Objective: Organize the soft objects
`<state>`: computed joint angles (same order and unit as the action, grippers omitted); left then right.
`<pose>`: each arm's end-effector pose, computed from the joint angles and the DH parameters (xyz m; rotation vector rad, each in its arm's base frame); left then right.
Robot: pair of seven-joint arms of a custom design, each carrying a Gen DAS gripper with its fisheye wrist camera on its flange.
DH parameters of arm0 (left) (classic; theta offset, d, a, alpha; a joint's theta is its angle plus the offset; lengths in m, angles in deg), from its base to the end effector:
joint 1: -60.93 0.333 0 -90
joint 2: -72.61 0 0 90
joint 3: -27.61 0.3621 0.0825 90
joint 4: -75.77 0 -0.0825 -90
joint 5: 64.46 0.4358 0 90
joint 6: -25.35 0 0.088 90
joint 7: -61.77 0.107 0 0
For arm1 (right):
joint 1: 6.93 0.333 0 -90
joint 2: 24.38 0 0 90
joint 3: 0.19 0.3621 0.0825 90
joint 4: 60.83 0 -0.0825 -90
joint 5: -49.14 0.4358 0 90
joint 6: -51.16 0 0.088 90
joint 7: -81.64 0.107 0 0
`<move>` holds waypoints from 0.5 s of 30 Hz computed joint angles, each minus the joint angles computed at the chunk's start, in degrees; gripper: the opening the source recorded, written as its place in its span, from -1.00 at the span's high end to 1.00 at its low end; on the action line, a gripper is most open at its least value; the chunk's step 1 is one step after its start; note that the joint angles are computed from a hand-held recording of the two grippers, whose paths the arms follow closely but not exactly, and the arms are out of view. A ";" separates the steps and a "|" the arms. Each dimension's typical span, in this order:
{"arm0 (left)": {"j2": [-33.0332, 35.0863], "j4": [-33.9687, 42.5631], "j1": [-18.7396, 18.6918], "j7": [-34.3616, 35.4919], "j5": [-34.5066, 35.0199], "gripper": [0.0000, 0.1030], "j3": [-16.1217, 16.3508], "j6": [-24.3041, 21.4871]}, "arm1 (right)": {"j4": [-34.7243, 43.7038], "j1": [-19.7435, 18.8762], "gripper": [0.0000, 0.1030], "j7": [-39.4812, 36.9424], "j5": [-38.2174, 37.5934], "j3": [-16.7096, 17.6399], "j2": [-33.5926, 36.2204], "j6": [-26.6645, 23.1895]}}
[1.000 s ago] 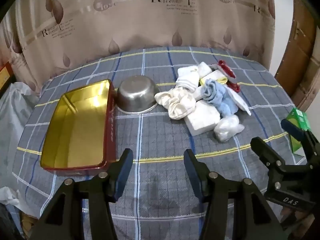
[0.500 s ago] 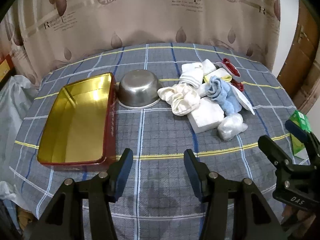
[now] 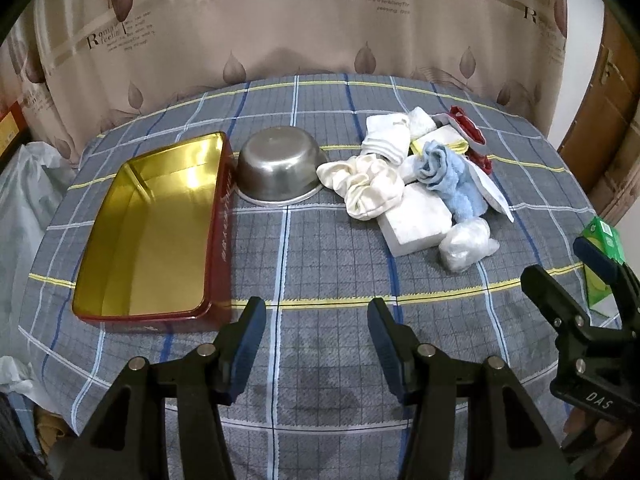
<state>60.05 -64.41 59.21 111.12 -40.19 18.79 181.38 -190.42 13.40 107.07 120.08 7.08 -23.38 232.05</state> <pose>0.5120 -0.1127 0.4470 -2.0402 1.7116 -0.4817 0.5469 0.1900 0.4261 -1.9175 1.3232 -0.5197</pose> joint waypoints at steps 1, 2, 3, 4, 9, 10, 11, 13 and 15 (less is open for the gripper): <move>0.00 0.02 0.05 -0.18 0.15 -0.05 -0.08 -0.13 | 0.06 -0.02 -0.99 -0.18 0.20 0.01 0.01 -0.07; 0.02 0.04 0.00 -0.04 0.13 -0.05 -0.05 -0.19 | 0.06 -0.03 -0.99 -0.18 0.18 0.01 0.03 -0.09; 0.01 -0.02 -0.08 0.16 0.00 -0.05 0.03 -0.08 | 0.04 -0.05 -0.99 -0.17 0.16 0.01 0.04 -0.09; -0.02 -0.03 -0.12 0.23 -0.09 -0.05 0.05 -0.12 | 0.00 -0.06 -0.99 0.14 -0.13 -0.01 0.01 -0.18; -0.18 -0.21 0.35 -0.86 1.25 -0.05 -0.37 0.59 | 0.04 -0.07 -0.99 0.19 -0.11 0.00 0.06 -0.17; -0.18 -0.20 0.33 -0.88 1.28 -0.05 -0.33 0.65 | 0.00 -0.09 -0.99 0.37 -0.30 -0.01 0.03 -0.25; -0.12 -0.16 0.30 -0.84 1.20 -0.05 -0.25 0.63 | -0.02 -0.09 -0.99 0.46 -0.38 -0.01 0.02 -0.25; -0.08 -0.06 0.19 -0.62 1.01 -0.05 -0.15 0.39 | -0.16 -0.06 -0.99 1.06 -1.01 -0.03 -0.07 -0.18; -0.03 0.03 0.27 -0.79 1.30 -0.05 -0.25 0.17 | -0.13 -0.07 -0.99 0.95 -0.87 -0.04 -0.09 -0.29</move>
